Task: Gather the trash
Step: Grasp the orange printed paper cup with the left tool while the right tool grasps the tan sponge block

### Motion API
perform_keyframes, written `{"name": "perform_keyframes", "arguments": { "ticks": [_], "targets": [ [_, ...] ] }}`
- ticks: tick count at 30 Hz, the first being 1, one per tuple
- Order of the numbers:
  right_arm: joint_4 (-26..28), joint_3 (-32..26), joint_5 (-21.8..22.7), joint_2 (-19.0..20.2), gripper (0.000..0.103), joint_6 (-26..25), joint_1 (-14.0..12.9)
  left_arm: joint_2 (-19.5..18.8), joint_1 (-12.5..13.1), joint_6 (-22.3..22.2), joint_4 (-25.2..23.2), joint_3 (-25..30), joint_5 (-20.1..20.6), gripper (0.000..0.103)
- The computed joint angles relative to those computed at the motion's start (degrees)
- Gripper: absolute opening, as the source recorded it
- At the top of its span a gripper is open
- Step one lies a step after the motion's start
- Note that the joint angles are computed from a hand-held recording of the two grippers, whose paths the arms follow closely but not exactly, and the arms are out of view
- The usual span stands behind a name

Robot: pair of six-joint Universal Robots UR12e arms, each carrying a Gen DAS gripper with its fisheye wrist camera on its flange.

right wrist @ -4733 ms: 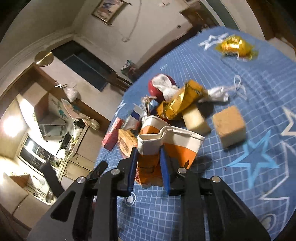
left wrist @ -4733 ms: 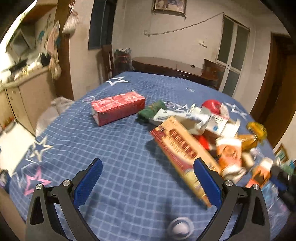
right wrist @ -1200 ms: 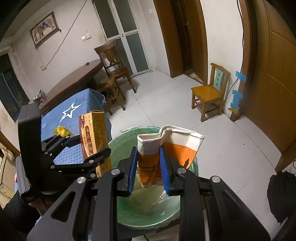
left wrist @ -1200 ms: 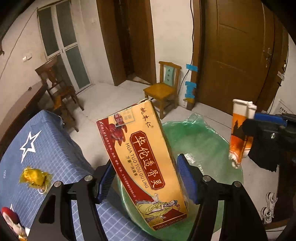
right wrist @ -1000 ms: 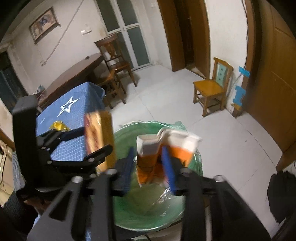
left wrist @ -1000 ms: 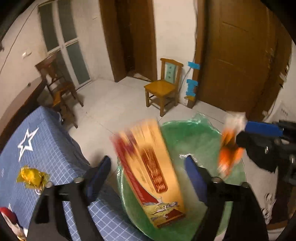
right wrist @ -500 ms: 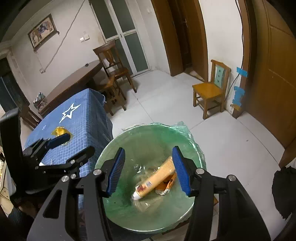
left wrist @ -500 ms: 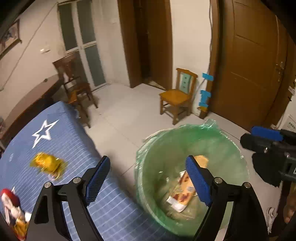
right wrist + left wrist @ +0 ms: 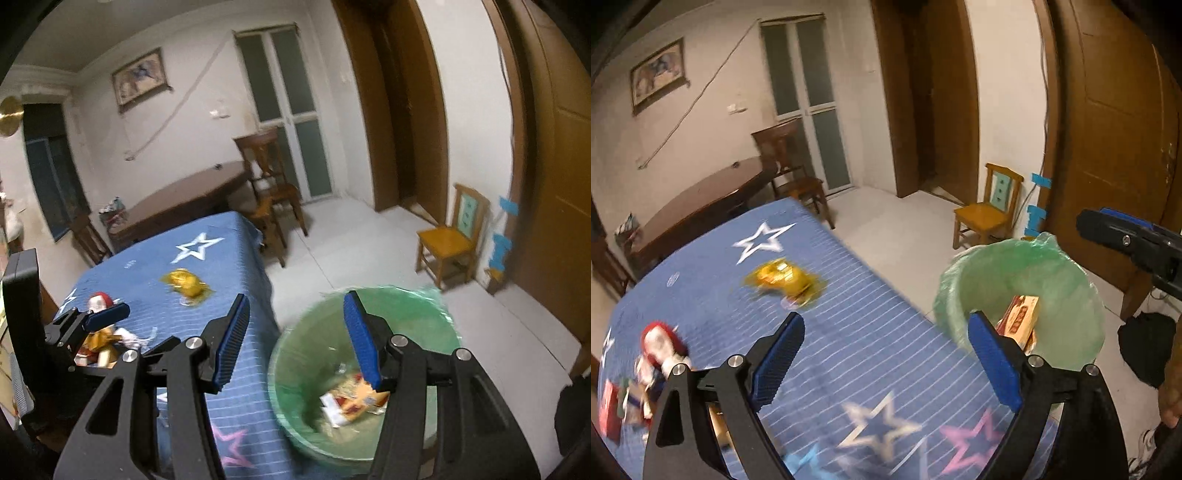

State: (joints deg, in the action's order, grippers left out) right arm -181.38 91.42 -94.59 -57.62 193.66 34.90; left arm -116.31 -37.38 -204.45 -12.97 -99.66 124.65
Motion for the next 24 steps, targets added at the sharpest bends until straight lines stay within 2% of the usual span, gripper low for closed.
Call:
{"name": "perform_keyframes", "arguments": {
  "ticks": [3, 7, 13, 15, 18, 20, 24],
  "targets": [
    [-2.19, -0.37, -0.06, 0.74, 0.053, -1.11, 1.55, 3.65, 0.28, -2.55, 1.73, -5.31, 0.97, 0.091],
    [-3.4, -1.06, 1.37, 1.77, 0.062, -2.15, 3.04, 8.71, 0.75, -6.12, 3.19, -12.13, 3.58, 0.092],
    [1.21, -3.94, 7.68, 4.36, 0.066, -2.71, 5.18, 17.62, 3.29, -13.12, 3.12, -22.15, 4.28, 0.094],
    [4.73, -5.68, 9.98, 5.52, 0.068, -3.86, 6.07, 20.35, 4.02, -15.76, 2.14, -25.5, 5.24, 0.094],
    [8.93, -7.79, 12.08, 7.0, 0.07, -6.03, 7.47, 22.84, 4.68, -18.72, 0.34, -29.19, 6.09, 0.095],
    [11.53, -8.92, 12.84, 7.81, 0.071, -7.17, 8.37, 23.5, 5.09, -20.09, -0.13, -30.97, 5.28, 0.095],
    [15.95, -11.43, 13.65, 9.52, 0.071, -9.44, 9.81, 22.48, 4.67, -19.44, 0.91, -32.76, 3.93, 0.095]
  ]
}}
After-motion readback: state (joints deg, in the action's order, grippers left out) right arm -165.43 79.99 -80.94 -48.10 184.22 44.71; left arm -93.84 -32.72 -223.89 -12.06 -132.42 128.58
